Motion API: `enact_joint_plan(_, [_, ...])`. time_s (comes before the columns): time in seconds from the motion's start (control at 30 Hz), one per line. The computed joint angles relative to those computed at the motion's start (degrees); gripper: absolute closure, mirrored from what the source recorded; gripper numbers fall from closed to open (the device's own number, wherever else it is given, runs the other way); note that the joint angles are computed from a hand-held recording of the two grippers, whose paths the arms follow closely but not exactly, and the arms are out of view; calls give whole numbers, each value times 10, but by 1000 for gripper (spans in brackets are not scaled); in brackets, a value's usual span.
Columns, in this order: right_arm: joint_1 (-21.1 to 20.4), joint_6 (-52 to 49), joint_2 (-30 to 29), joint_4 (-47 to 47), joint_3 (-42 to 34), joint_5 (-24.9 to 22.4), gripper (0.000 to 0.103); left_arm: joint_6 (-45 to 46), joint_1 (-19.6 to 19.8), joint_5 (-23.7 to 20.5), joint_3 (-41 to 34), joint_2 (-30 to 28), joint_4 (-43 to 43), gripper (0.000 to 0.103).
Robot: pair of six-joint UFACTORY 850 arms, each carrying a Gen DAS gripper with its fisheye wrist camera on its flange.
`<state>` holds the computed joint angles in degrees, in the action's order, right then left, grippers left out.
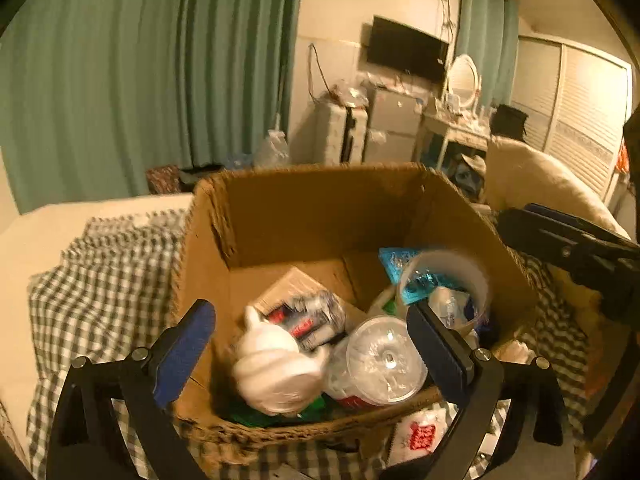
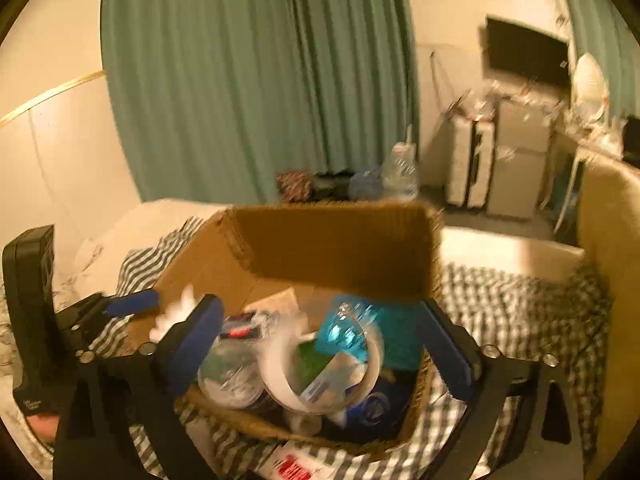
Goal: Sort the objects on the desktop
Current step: 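Carry the bear and bowl over the box and release them inside, then grasp the black cup with the left tool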
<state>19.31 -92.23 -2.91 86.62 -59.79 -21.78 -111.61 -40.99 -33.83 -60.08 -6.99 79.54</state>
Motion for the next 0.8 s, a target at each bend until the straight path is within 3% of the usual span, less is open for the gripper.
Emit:
enact_joint_plan(0.2, [-15,-34,55,39,50,-10,5,-102,-38,-62,31,39,39,0])
enact_joint_plan(0.5, [-64,44,166,-42,165,-49,5,-152,-141,-150,71,55,-1,0])
enact_joint_plan(0.6, [-76,58,194,-76,197,-41,5,-160,-158,-150,80,49,-33,0])
enact_joint_plan(0.73, [-101,112,197,-144,212,-72,5,-190,-172,-120,91,35,-46,0])
enact_joint_plan(0.8, [-101,122,202,-167,221,-62,5,-186,-174,-105,85,20,-48,0])
